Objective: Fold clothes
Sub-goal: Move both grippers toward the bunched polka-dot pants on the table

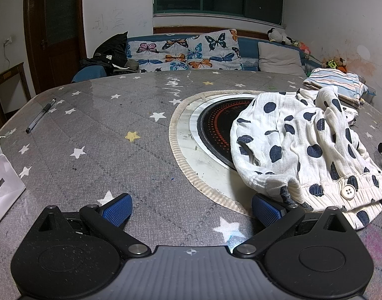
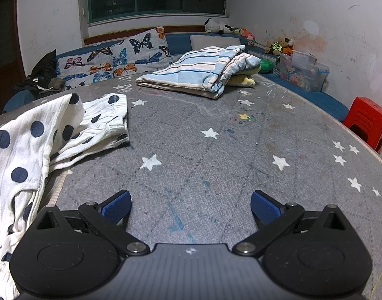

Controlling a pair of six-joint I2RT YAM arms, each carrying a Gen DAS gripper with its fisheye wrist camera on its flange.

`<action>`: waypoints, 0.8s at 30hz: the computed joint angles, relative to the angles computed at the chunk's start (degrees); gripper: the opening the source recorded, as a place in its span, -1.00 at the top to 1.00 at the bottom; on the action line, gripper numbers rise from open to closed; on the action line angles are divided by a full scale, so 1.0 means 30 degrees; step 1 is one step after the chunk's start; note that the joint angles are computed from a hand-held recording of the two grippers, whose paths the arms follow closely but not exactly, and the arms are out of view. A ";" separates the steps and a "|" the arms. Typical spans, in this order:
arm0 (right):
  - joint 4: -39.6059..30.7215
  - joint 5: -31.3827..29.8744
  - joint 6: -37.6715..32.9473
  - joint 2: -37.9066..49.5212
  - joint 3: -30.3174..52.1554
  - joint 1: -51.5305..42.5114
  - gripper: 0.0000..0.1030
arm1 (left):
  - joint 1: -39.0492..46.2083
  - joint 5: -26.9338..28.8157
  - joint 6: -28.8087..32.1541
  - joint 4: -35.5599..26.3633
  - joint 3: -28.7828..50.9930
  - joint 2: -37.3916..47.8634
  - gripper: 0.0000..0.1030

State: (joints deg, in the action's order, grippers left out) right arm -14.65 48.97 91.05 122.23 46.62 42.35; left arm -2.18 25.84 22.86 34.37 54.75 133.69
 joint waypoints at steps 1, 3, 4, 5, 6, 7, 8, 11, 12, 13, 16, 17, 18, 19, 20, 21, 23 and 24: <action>0.0047 -0.0017 -0.0064 -0.0009 -0.0027 0.0063 -1.00 | 0.0081 0.0059 0.0066 -0.0305 0.0169 -0.0083 -1.00; 0.0215 -0.0049 -0.0313 -0.0064 -0.0140 0.0246 -1.00 | 0.0227 0.0096 0.0261 -0.1000 0.0540 -0.0256 -1.00; 0.0128 -0.0055 -0.0253 -0.0031 -0.0100 0.0413 -1.00 | 0.0272 0.0111 0.0306 -0.1224 0.0675 -0.0329 -1.00; -0.0333 0.0070 0.0016 0.0159 0.0195 0.0729 -1.00 | 0.0300 0.0083 0.0306 -0.1510 0.0795 -0.0438 -1.00; -0.0798 0.0190 0.0281 0.0353 0.0497 0.1039 -1.00 | 0.0272 -0.0034 0.0235 -0.1657 0.0734 -0.0599 -1.00; -0.1190 0.0288 0.0526 0.0488 0.0722 0.1344 -1.00 | 0.0243 -0.0145 0.0181 -0.1761 0.0643 -0.0750 -1.00; -0.1086 0.0277 0.0661 0.0223 0.0398 0.1644 -1.00 | 0.0207 -0.0230 0.0210 -0.1648 0.0410 -0.0843 -1.00; -0.1281 0.0210 0.1072 -0.0100 0.0124 0.2429 -1.00 | 0.0244 -0.0316 0.0091 -0.1731 -0.0119 -0.1254 -1.00; -0.1728 0.0204 0.1383 0.0109 0.0433 0.2801 -1.00 | 0.0276 -0.0282 0.0068 -0.1814 -0.0305 -0.1420 -1.00; -0.1924 0.0188 0.1584 0.0146 0.0516 0.2979 -1.00 | 0.0210 -0.0332 -0.0011 -0.1921 -0.0407 -0.1525 -1.00; -0.2712 0.0141 0.2383 0.0273 0.0886 0.3826 -1.00 | 0.0120 -0.0494 0.0061 -0.2058 -0.1073 -0.2141 -1.00; -0.2930 0.0106 0.2575 0.0296 0.0999 0.4077 -1.00 | 0.0118 -0.0502 0.0123 -0.2007 -0.1349 -0.2356 -1.00; -0.3177 0.0099 0.2772 0.0325 0.1121 0.4376 -1.00 | 0.0119 -0.0510 0.0181 -0.1964 -0.1617 -0.2571 -1.00; -0.3409 0.0095 0.2949 0.0353 0.1242 0.4659 -1.00 | 0.0133 -0.0512 0.0215 -0.1952 -0.1850 -0.2775 -1.00; -0.3552 0.0118 0.3023 0.0360 0.1331 0.4861 -1.00 | 0.0147 -0.0513 0.0248 -0.1945 -0.2080 -0.2978 -1.00; -0.3742 0.0193 0.3102 0.0383 0.1478 0.5164 -1.00 | 0.0161 -0.0499 0.0272 -0.1954 -0.2300 -0.3170 -1.00; -0.3760 0.0293 0.2983 0.0314 0.1596 0.5533 -1.00 | 0.0190 -0.0472 0.0322 -0.1980 -0.2735 -0.3556 -1.00; -0.3706 0.0328 0.2805 0.0231 0.1652 0.5711 -1.00 | 0.0205 -0.0452 0.0350 -0.2008 -0.2942 -0.3749 -1.00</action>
